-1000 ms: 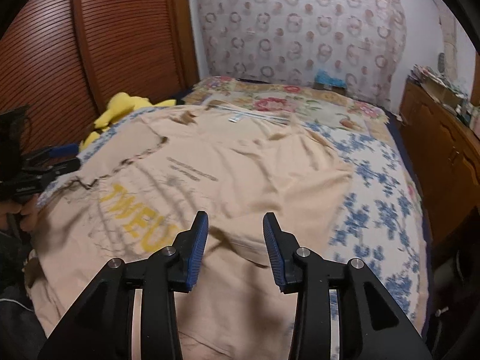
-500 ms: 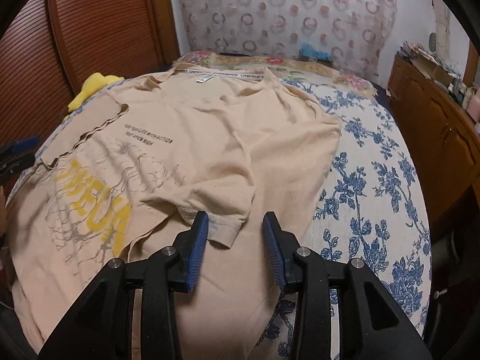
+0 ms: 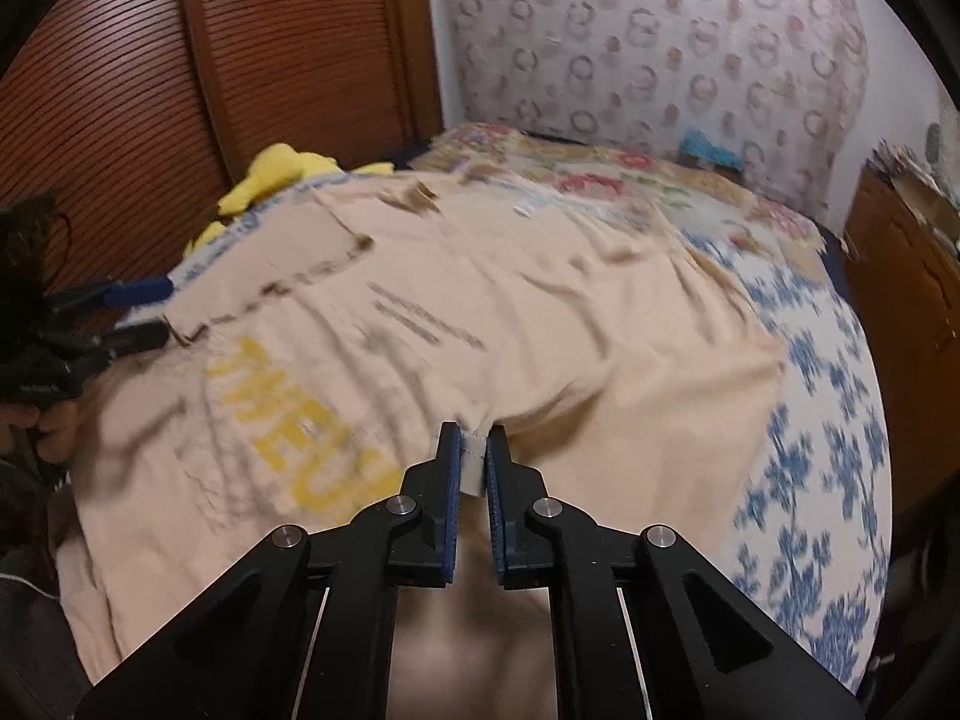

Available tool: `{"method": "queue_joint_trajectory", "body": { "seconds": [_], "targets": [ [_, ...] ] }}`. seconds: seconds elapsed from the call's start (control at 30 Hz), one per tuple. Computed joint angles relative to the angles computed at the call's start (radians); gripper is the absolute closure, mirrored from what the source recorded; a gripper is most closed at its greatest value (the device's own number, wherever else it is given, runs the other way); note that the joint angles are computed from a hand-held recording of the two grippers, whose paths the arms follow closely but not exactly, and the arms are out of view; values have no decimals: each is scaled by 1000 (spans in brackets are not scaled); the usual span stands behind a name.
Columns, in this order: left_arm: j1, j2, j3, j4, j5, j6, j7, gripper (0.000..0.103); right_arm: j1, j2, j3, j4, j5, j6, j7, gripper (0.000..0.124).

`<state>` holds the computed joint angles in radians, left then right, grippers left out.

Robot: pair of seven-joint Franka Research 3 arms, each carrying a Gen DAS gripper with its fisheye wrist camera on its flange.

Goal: Fold small clothes

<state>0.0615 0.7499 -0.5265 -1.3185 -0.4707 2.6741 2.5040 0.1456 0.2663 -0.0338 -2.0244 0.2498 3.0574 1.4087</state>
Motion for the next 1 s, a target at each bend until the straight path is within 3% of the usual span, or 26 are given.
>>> {"method": "queue_joint_trajectory", "body": {
  "seconds": [0.2, 0.27, 0.3, 0.33, 0.43, 0.5, 0.6, 1.0],
  "targets": [
    [6, 2, 3, 6, -2, -7, -4, 32, -1, 61, 13, 115, 1, -34, -5, 118],
    [7, 1, 3, 6, -3, -8, -4, 32, -2, 67, 20, 132, 7, -39, -17, 96],
    [8, -1, 3, 4, -4, -7, -4, 32, 33, 66, -19, 130, -24, -34, 20, 80],
    [9, -2, 2, 2, -5, -6, -3, 32, 56, 60, -44, 118, -50, -23, 55, 77],
    [11, -2, 3, 2, -7, -6, -4, 32, 54, 35, -42, 79, -49, -8, 60, 77],
    [14, -3, 0, 0, -11, -6, -3, 32, 134, 10, -137, 33, -136, -9, 155, 77],
    [13, -3, 2, 2, -11, -9, -2, 32, 192, -23, -210, -28, -253, -14, 271, 77],
    [7, -19, 8, -21, -12, -9, -4, 32, 174, -140, -181, -245, -496, 40, 500, 77]
  ]
}}
